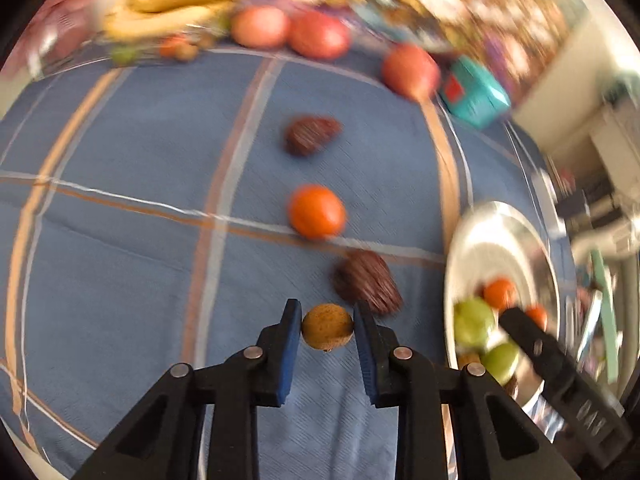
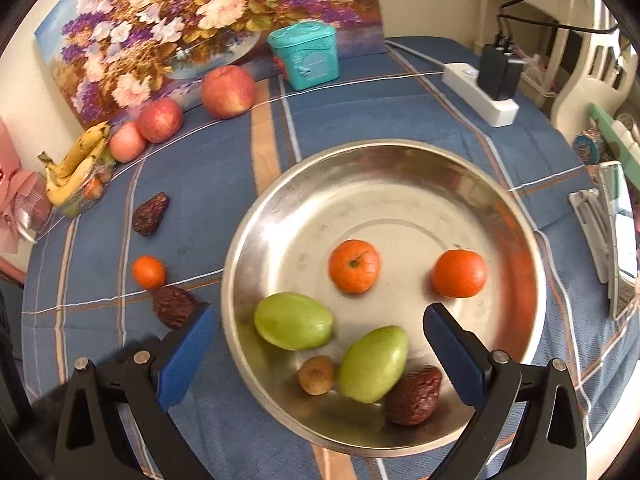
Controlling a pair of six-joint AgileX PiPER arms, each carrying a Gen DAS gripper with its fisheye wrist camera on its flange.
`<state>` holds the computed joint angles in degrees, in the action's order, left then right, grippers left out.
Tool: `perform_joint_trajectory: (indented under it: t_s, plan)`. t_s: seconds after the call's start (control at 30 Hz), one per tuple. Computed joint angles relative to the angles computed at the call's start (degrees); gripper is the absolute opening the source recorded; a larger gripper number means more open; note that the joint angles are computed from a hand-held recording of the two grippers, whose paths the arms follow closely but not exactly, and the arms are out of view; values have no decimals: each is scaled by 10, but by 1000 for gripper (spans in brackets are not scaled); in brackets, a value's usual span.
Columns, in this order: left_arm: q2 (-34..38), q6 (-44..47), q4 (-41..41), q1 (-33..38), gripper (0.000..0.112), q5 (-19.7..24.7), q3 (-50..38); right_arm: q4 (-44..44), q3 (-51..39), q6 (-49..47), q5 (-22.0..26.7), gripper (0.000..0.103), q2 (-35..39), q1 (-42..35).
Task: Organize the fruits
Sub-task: 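Grasp another small tan round fruit with the left tool, then grasp a large dark date with the right tool while the left tool holds the tan fruit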
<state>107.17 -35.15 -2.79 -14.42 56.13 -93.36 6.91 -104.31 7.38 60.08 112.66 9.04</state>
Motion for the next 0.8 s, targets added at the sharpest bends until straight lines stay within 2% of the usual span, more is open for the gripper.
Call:
perform_joint_trajectory:
  t_s: [0.23, 0.3, 0.37, 0.47, 0.53, 0.73, 0.8]
  plan:
    - [-44, -78, 38, 49, 29, -43, 61, 17, -1, -72, -23, 101, -1, 46]
    - [-49, -86, 39, 59, 29, -52, 70, 27, -8, -93, -27, 94, 2, 57]
    - [-57, -82, 36, 75, 29, -57, 79, 30, -23, -111, -24, 77, 14, 72]
    - [-59, -74, 27, 86, 29, -61, 86, 4, -52, -118, -7, 64, 41, 99]
    - [-59, -61, 15, 94, 29, -57, 85, -2, -69, -128, 2, 60, 60, 111]
    - [-27, -36, -19, 110, 29, -51, 63, -34, -106, -135, 16, 59, 106, 134]
    - [-23, -30, -23, 114, 29, -50, 61, -34, -121, -131, 25, 53, 121, 135]
